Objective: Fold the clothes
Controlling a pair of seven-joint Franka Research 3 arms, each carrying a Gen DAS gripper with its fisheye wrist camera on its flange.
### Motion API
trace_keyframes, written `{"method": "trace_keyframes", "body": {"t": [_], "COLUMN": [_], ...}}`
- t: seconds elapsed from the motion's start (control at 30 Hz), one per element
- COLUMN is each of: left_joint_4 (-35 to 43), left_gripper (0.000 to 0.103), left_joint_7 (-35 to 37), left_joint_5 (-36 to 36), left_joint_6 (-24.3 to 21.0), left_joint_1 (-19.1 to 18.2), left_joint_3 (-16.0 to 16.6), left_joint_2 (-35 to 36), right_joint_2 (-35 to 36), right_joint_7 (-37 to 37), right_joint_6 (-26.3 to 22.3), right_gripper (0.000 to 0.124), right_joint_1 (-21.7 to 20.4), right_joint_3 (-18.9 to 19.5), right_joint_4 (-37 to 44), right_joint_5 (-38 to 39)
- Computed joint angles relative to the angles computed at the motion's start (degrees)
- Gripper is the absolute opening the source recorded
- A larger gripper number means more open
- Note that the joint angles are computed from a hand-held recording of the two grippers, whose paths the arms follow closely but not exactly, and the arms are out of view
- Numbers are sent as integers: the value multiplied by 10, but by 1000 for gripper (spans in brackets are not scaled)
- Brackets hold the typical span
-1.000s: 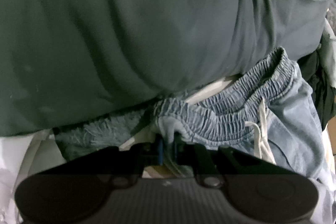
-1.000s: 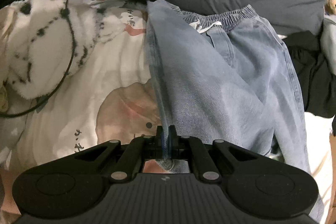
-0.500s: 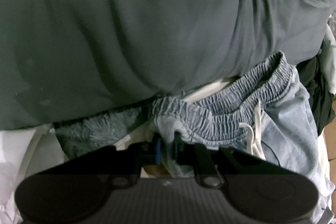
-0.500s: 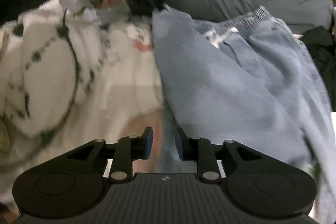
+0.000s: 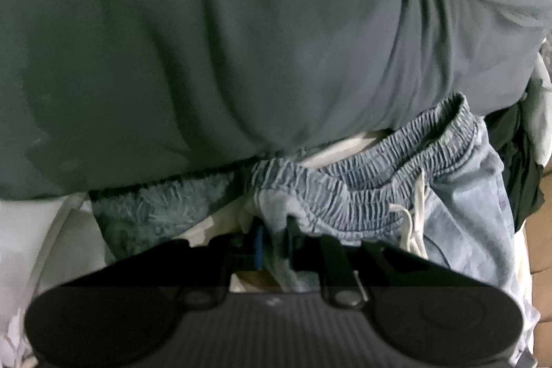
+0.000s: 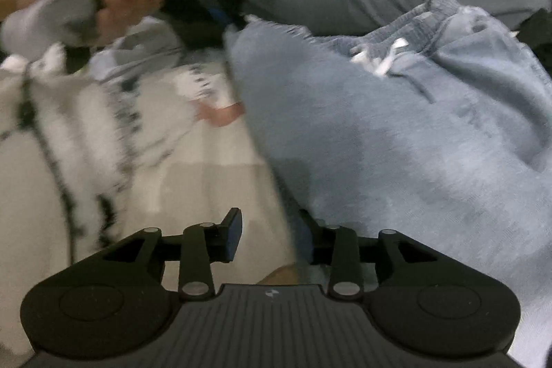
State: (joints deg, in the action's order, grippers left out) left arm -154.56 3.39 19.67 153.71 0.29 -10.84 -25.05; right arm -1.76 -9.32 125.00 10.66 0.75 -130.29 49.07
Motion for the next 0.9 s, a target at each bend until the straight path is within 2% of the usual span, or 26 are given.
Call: {"method": "trace_keyframes", "body": {"t": [0.07,0.13,0.17,0.27,0.33,0.4,0.47,0.63,0.73,0.9], "left_joint_4": [1,5,9,15,10,17,20,36,49,68], "left_gripper": [24,27,27,28,28,29,30,34,34,34], "left_joint_7": [-14,-19,-15,-37,-81,-80,-83,-108,-107,-79], "left_joint_5": [8,16,16,21,59,35,27,6,-6,-60], "left_joint_6": [10,16,11,-12,23,-14,-21,-22,15,42], "left_joint_1": [6,7,4,0,28,4,-11,-42,-55,-93], "left_joint_3": [-9,-11,-10,-13,-30,-26,-27,-37,-29,-14], "left_joint_2": [9,16,18,8,37,10,0,1,50,83], "right_joint_2": [2,1,3,12,17,21,26,23,15,4], "right_joint_7": [-7,-22,-28,-31,-40,-52,-55,-22,-13,-20], "right_joint_6": [24,50,54,69,80,91,93,56,31,-9], "right_gripper": [42,51,56,56,56,55,55,56,56,56], "right_joint_1": [3,6,7,9,11,13,12,-5,-20,-50], "right_joint_3": [3,5,5,8,10,13,13,1,-9,-31], "right_joint_4": [2,1,5,12,11,12,17,36,43,61], "right_joint_5": [18,45,55,63,67,67,67,42,27,4]}}
